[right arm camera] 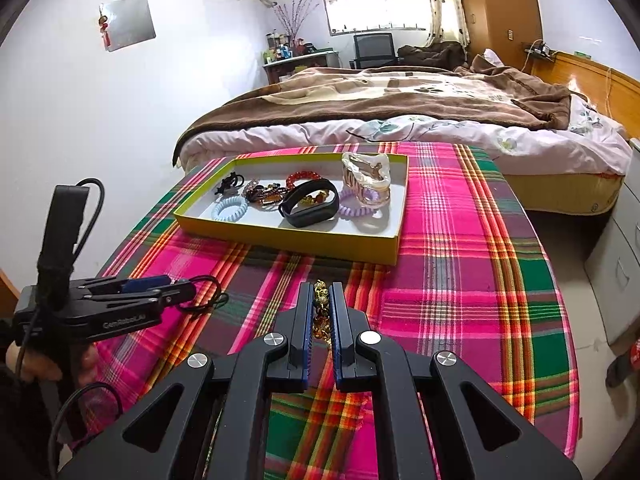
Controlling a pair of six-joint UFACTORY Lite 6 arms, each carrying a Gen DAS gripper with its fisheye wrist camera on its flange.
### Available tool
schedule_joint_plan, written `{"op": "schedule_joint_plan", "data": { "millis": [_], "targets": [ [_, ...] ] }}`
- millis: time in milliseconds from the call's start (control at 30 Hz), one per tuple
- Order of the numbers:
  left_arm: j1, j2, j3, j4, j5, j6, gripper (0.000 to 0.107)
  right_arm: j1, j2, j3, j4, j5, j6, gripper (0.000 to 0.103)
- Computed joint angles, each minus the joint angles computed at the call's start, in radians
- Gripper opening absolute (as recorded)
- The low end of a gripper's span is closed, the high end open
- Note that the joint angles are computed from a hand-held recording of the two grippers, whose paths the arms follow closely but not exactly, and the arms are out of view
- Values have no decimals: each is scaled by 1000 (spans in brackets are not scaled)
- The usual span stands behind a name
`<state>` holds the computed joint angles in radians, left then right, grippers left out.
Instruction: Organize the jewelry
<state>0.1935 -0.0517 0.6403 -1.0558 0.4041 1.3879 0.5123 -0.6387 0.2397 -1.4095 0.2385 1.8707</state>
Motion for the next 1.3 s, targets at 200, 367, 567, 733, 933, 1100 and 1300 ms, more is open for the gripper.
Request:
{"op": "schedule_joint_plan", "data": {
  "millis": [200,367,567,733,933,1100,1300],
  "targets": [
    [-52,-23,-33,-27,-112,28,16,-4,1,0,-23,-11,18,8],
    [-25,-23,-24,-6,-71,16,15,-7,-3,-1,-35,-12,29,8],
    [38,-48,5,-7,28,35,15,-7,-25,4,18,-2,-27,8],
    [70,-66,48,33,83,-9,15,-8,-21,32,72,7,-93,8],
    [71,-54,130,80,124,-75,15,-40,36,118,106,-8,-167,8],
    [52,2,233,112,151,-137,15,-82,115,202,88,-36,-187,8],
    [28,86,357,127,172,-187,15,-149,218,307,42,-72,-193,8]
  ]
}}
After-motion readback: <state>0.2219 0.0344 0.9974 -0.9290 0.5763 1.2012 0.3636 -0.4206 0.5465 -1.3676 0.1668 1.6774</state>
